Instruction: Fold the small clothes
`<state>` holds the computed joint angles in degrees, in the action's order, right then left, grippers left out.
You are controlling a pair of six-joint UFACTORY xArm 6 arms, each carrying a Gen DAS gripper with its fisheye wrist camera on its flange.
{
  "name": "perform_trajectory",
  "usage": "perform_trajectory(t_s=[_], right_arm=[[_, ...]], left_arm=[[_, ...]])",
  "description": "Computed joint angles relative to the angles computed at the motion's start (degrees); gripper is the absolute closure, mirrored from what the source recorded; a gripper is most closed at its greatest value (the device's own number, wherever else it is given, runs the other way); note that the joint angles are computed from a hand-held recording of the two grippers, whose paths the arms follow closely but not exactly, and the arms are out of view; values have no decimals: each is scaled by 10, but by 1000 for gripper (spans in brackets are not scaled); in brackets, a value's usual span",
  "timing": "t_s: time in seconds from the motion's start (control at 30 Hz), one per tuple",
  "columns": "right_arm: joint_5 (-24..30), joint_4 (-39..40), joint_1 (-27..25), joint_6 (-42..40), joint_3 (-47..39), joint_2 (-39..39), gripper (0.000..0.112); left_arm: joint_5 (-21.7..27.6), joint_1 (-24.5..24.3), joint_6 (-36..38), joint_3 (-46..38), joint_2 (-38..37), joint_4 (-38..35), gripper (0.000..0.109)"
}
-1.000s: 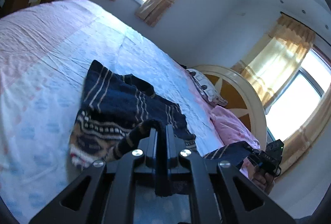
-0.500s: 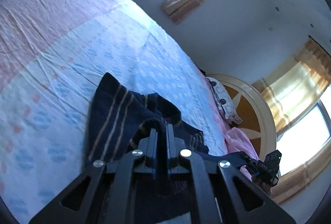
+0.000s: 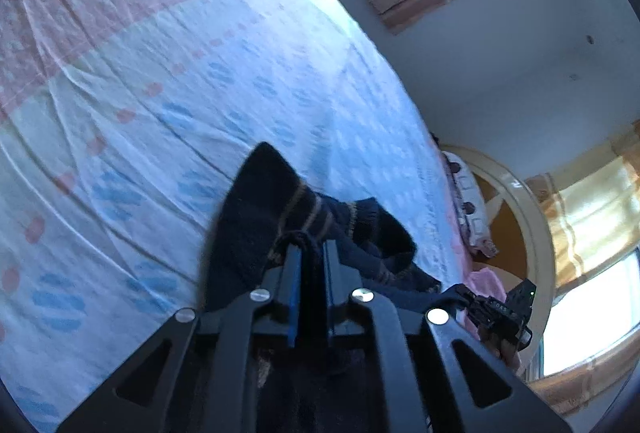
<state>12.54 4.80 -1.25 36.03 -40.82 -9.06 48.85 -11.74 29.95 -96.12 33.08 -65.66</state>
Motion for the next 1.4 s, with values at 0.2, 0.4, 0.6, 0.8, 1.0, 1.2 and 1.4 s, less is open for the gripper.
perform_trajectory(t_s=[0.2, 0.4, 0.6, 0.8, 1.0, 1.2, 1.4], right_arm=[[-27, -20, -33, 29, 25, -1, 54], [6, -151, -25, 68, 60, -57, 54], [46, -210, 5, 68, 10, -4, 67], [98, -349, 11, 167, -27, 34, 107], [168, -466, 4, 286, -41, 21, 112], [92, -421, -40, 257, 1, 15, 112], [25, -368, -28, 220, 45, -42, 40]], left_arm=[[-63, -1, 0, 37, -31, 21, 74], [-135, -36, 58, 94, -87, 84, 57], [-219, -90, 31, 108, -86, 232, 51], [-281, -107, -170, 122, -57, 507, 51], [-311, -111, -260, 134, -50, 630, 50], [-337, -111, -309, 149, -52, 688, 46], [-342, -112, -335, 148, -49, 718, 45]])
